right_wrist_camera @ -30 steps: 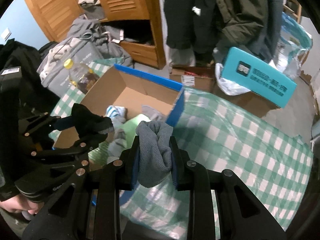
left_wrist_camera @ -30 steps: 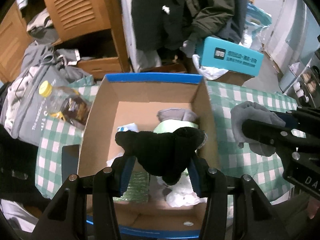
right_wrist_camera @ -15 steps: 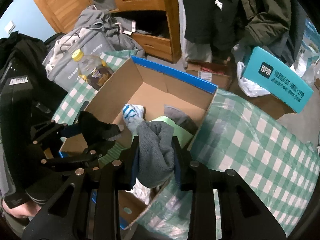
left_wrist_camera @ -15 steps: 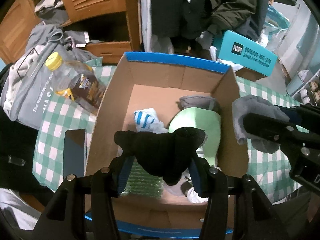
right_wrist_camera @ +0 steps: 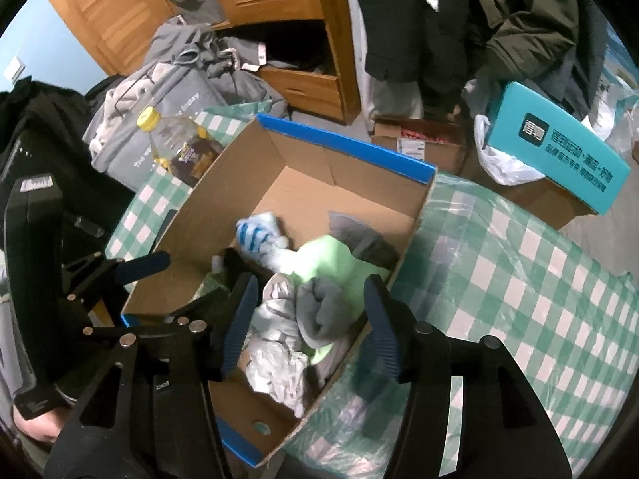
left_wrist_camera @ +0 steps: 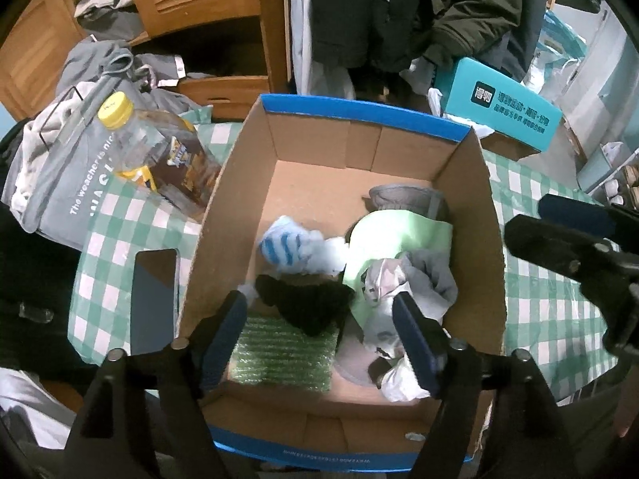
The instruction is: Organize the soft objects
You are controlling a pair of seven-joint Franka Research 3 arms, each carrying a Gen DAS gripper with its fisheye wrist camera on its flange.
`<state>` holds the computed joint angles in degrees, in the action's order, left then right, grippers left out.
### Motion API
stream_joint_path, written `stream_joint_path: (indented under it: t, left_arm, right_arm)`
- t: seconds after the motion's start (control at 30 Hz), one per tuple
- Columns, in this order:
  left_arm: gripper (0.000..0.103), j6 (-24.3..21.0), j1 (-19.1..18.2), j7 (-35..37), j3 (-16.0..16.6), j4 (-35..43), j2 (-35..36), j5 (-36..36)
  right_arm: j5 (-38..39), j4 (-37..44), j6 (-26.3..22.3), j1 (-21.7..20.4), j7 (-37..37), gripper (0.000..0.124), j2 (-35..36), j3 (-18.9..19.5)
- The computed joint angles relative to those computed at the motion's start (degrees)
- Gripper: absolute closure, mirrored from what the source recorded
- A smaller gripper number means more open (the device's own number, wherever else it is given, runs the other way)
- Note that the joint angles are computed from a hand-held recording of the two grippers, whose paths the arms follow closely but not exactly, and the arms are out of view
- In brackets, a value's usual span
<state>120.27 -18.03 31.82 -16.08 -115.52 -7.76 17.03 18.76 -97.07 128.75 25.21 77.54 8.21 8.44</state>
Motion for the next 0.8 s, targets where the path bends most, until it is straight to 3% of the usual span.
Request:
stream_joint_path:
  t: [0.43,0.8]
  left_arm:
    - [0.011,-1.84,-0.60,-3.66,-1.49,1.95,-2.18,4.36]
    - [0.009,-3.46,-1.81,-5.80,-2.91,4.26,-3.05,7.63]
  right_arm:
    - [-2.34,-7.07,6.62,-1.27,2.76,0.055,-7.84,-0.81]
    - [-3.87,-13.91,12.13,-2.26,2.19,0.055,-14.99,-0.64]
